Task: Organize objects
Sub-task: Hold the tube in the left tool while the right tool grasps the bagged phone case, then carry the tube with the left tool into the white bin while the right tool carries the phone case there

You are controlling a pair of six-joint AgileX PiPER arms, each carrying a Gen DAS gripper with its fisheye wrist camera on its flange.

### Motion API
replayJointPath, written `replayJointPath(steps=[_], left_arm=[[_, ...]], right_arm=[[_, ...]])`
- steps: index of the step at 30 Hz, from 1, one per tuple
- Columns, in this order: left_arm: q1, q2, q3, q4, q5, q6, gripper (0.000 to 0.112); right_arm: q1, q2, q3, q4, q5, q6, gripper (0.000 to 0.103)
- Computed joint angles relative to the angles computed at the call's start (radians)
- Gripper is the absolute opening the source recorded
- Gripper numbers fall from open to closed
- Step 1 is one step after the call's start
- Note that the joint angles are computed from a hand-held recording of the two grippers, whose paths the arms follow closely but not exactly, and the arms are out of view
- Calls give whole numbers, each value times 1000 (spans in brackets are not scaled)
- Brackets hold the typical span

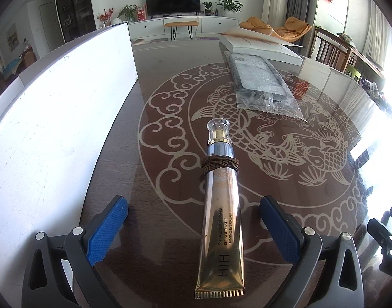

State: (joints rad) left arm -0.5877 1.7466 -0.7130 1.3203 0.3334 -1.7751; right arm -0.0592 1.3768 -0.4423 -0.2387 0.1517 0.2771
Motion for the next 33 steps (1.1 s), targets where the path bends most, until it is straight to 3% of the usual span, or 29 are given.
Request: replayJointPath(steps=[5,9,16,18,20,21,23,30,33], left_arm=[[0,0,0,1,0,-1,103],[0,0,0,1,-1,-1,103],[2,6,-2,10,-2,-9,103],[2,5,-2,10,-2,-9,103],[4,5,-3,6,-3,-3,103],[3,4,-3,1,-2,2,103],[2,1,-4,-8,-1,11,103],[2,0,-5,-14,0,17,103],[3,2,-5,-9,-1,12,103]], right_arm=[[-11,143,-260,477,105,-441,103],[46,366,-635,626,264,-509,103],[206,814,-1314,437,606,-169,103],[245,904,-1449,370,687,-114,103],[294,940,-1498,239,714,-79,103],[312,936,-1482,185,701,-73,100],[322,864,-1332,131,567,-69,79],[246,564,-774,143,236,-152,78],[206,395,-483,76,80,-87,78]])
